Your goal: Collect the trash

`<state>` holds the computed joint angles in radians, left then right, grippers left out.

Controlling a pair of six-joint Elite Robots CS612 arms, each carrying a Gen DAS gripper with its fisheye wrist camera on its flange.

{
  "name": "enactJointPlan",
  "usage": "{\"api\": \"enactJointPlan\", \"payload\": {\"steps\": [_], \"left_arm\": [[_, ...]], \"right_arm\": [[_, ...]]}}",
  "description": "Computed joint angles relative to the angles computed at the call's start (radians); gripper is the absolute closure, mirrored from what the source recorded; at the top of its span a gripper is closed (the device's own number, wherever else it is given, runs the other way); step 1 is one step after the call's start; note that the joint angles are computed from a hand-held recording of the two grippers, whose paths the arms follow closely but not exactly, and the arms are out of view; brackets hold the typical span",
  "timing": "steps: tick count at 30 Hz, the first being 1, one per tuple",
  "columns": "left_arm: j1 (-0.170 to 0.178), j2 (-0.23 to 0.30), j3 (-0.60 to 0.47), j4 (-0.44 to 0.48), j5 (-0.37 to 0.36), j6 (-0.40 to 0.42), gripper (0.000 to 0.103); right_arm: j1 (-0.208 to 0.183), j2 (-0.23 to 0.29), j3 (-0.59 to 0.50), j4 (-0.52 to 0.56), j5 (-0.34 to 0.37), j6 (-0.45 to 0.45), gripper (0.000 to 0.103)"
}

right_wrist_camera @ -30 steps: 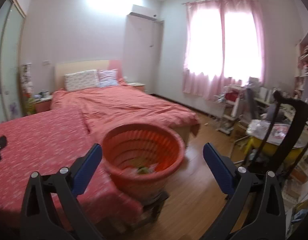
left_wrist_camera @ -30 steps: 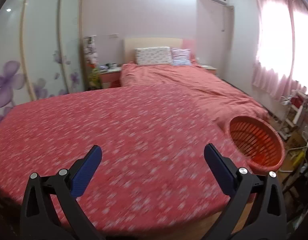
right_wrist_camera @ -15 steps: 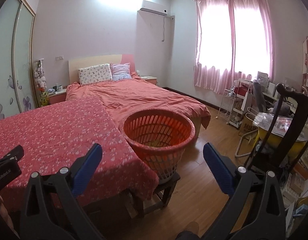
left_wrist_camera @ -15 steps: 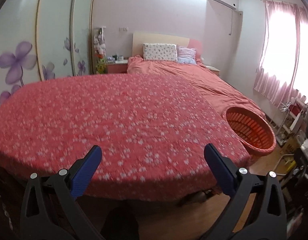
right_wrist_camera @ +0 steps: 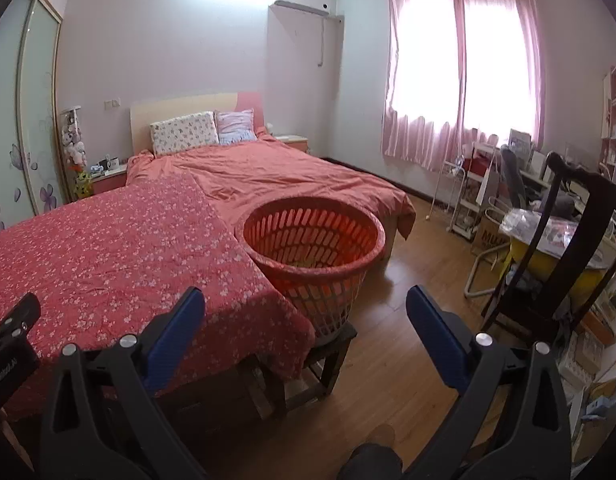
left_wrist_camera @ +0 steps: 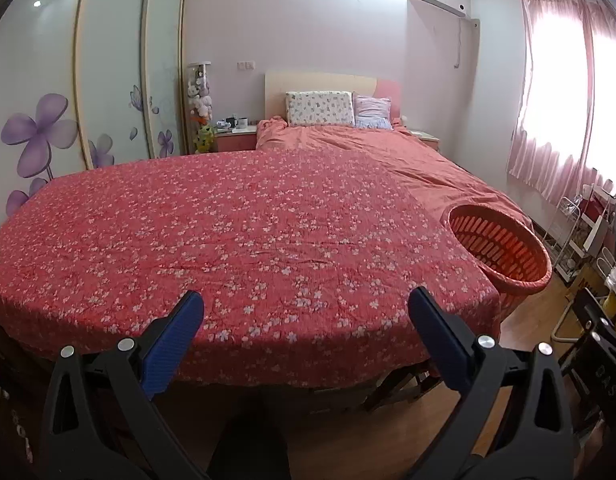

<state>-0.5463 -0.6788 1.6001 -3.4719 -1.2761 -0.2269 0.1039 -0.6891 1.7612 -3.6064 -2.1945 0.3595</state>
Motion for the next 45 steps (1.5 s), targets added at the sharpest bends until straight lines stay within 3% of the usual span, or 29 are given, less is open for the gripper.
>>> {"api": "enactJointPlan", "payload": {"steps": [45], "left_arm": [[-0.007, -0.011, 0.007, 0.039, -0.007, -0.038, 0.002]], "right_arm": [[-0.006, 0.003, -0.008, 0.003, -0.018, -0.031, 0.004]]}}
